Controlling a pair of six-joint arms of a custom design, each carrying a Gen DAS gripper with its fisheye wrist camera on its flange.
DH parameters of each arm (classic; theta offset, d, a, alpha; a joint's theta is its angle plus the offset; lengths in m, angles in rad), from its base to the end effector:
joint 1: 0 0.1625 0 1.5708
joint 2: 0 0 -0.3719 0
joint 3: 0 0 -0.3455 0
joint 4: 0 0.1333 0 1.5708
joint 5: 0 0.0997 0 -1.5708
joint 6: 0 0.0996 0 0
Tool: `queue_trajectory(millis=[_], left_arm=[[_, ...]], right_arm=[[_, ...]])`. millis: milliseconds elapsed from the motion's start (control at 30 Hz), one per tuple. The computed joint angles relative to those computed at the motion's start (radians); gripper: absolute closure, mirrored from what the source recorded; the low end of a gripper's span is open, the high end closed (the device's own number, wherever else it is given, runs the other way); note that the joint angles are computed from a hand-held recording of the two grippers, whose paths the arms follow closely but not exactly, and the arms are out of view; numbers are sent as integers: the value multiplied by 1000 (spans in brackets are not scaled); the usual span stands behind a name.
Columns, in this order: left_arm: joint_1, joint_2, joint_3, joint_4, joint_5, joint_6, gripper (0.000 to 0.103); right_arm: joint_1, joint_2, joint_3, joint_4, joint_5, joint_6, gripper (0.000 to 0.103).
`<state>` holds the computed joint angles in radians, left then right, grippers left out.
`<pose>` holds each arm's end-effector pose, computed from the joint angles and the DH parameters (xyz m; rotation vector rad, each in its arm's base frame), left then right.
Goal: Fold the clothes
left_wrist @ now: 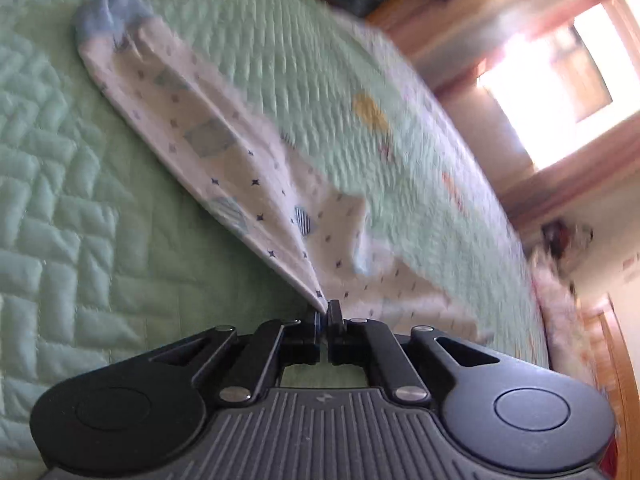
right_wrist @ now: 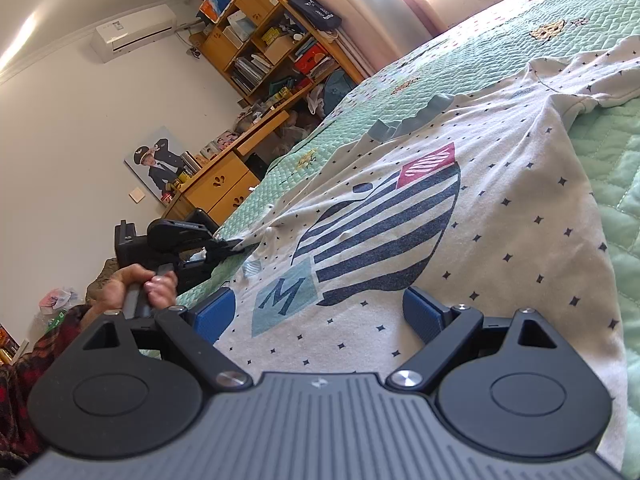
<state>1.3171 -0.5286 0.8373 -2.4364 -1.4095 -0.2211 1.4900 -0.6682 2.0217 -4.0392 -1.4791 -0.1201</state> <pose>-0.0530 -0.7992 0.2143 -0.0203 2.9909 -0.8877 0.1017 -0.5092 0.1014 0.1273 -2.6372 1.6491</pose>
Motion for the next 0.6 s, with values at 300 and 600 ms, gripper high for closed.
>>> queue_trajectory(millis=[300, 600], left_arm=[[65, -31, -24, -45, -64, -64, 74], [102, 83, -298, -126, 151, -88, 60]], right_arm=[[-6, -4, 1, 4, 10, 1, 12], [-6, -2, 3, -1, 10, 1, 12]])
